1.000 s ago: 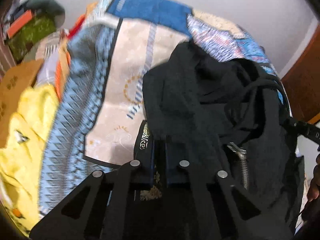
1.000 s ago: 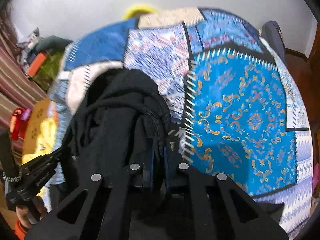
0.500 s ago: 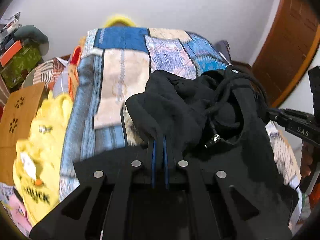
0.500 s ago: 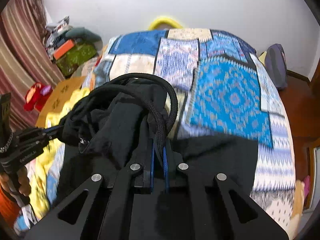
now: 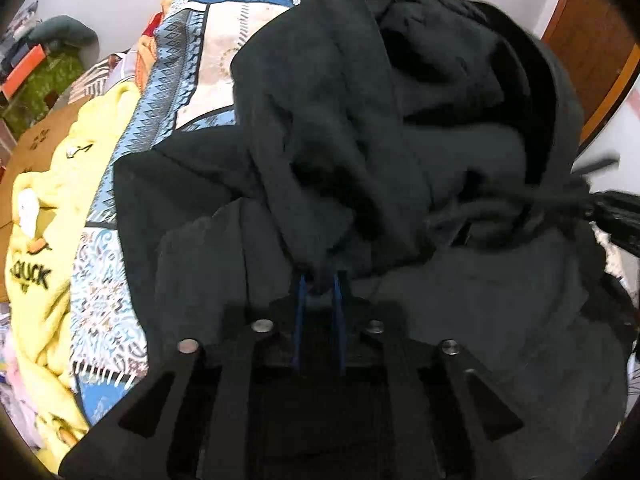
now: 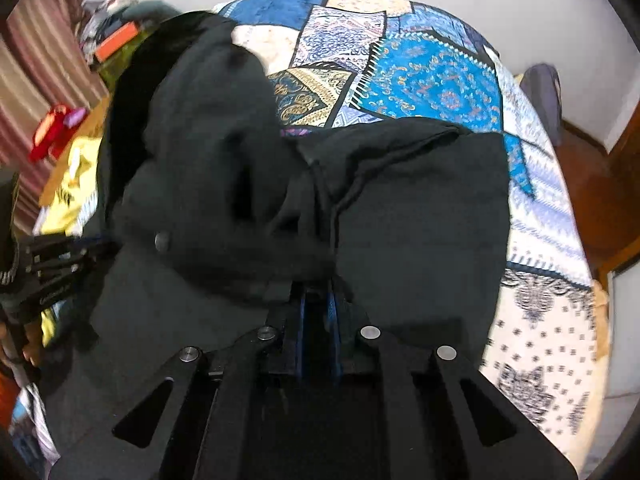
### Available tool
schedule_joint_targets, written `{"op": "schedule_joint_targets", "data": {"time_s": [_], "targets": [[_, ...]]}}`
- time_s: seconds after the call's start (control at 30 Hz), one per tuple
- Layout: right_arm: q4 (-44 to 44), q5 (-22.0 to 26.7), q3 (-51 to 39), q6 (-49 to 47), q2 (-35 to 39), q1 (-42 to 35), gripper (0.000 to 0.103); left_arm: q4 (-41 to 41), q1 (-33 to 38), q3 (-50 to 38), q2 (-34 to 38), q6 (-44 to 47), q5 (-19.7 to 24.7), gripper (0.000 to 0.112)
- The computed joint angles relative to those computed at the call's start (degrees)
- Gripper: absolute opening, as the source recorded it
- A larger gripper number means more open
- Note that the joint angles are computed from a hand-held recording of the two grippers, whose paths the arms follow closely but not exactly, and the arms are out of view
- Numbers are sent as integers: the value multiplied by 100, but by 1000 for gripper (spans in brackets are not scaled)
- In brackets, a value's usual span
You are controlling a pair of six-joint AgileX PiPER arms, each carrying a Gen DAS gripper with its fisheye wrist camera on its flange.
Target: Fold large clothes
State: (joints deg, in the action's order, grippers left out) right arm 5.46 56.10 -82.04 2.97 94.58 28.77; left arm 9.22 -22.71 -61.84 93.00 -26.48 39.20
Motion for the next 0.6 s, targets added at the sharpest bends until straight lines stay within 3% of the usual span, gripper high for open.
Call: {"op": "schedule_joint_targets", "data": {"time_s": [0.1,0.2,0.37,0.47,0.6], "targets": [[-156,209,57,-117,-209,48,16,413,-119,111,-127,-437,89,41],[-392,259,70,-118,-378,28,23,-60,65,173,-360,-1,133,45],[-673,134,-107,4,-566,-3,32,14,162,76,-782,-10,278,46],[-731,55,-517,77,-417,-40,42,-6,202,-180,-897,43,350,52],[-444,181,-1283,57,17,-51,44,-149,300,-781,-729,318,414,60]]}}
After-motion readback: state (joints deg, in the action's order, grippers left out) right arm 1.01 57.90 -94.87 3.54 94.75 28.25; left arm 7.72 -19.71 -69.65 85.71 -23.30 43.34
